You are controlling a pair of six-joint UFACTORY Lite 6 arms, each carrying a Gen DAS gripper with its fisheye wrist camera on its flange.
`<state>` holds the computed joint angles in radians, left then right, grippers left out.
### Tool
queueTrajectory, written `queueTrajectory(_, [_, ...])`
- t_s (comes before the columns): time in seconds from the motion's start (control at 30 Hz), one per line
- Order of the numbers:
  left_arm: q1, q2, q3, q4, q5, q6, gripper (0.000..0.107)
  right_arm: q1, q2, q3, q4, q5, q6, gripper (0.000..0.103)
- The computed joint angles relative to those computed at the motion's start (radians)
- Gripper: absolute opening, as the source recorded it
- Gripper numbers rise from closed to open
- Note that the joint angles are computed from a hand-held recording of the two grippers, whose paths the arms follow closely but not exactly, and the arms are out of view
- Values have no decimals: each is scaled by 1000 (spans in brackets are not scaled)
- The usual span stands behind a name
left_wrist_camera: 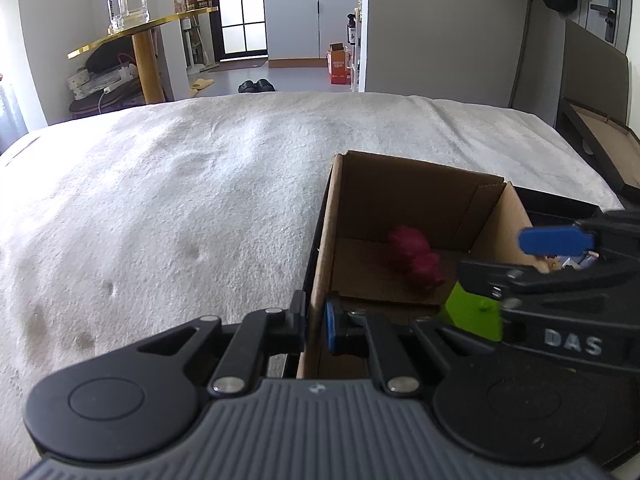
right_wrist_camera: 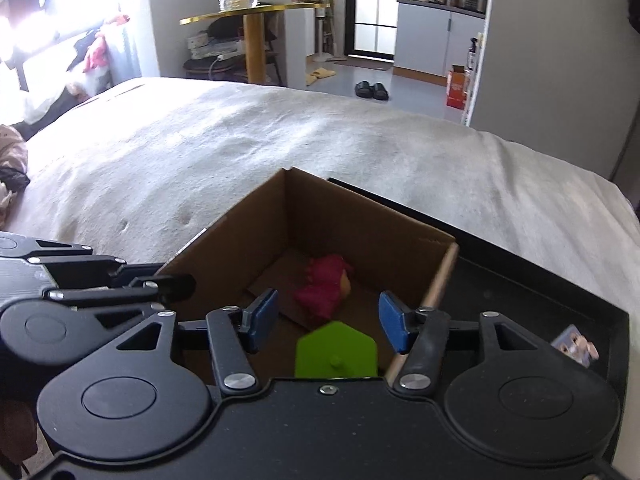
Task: Organize rigid objects
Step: 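Carry the pink figure with the right gripper into the box, then open the right gripper to drop the pink figure, then withdraw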
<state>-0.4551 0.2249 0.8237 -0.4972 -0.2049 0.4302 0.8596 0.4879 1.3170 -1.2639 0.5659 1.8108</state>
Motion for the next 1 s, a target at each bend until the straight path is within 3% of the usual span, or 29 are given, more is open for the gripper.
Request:
queueTrajectory(0.17, [-19, -6, 2, -183, 2, 164, 9, 25, -72, -102, -55, 10, 119, 58])
queueTrajectory(0.27, [-24, -15, -1, -242, 4, 216, 10, 56, -89, -121, -62, 69, 136, 66])
queueTrajectory(0.47, [-51, -20, 2, -432, -23, 394, 13, 49, -147, -186, -83, 79, 186, 66])
queueTrajectory(0.57, [-69, -5, 29, -619, -29, 583, 13, 44, -197, -258, -136, 87, 283, 68])
queueTrajectory(0.77, [-94, 3, 47, -760, -48, 720, 14, 27, -250, -350, -160, 82, 374, 68])
queueTrajectory(0.83, [-103, 13, 66, -873, -57, 823, 26, 21, -263, -368, -160, 76, 383, 68])
queueTrajectory(0.9, [-125, 13, 66, -896, -101, 841, 46, 19, -279, -390, -173, 83, 398, 69])
queueTrajectory(0.97, [-153, 14, 65, -903, -153, 842, 73, 14, -293, -417, -188, 84, 424, 70])
queueTrajectory(1.0, [-163, 15, 65, -907, -170, 848, 77, 11, -300, -433, -193, 82, 441, 70])
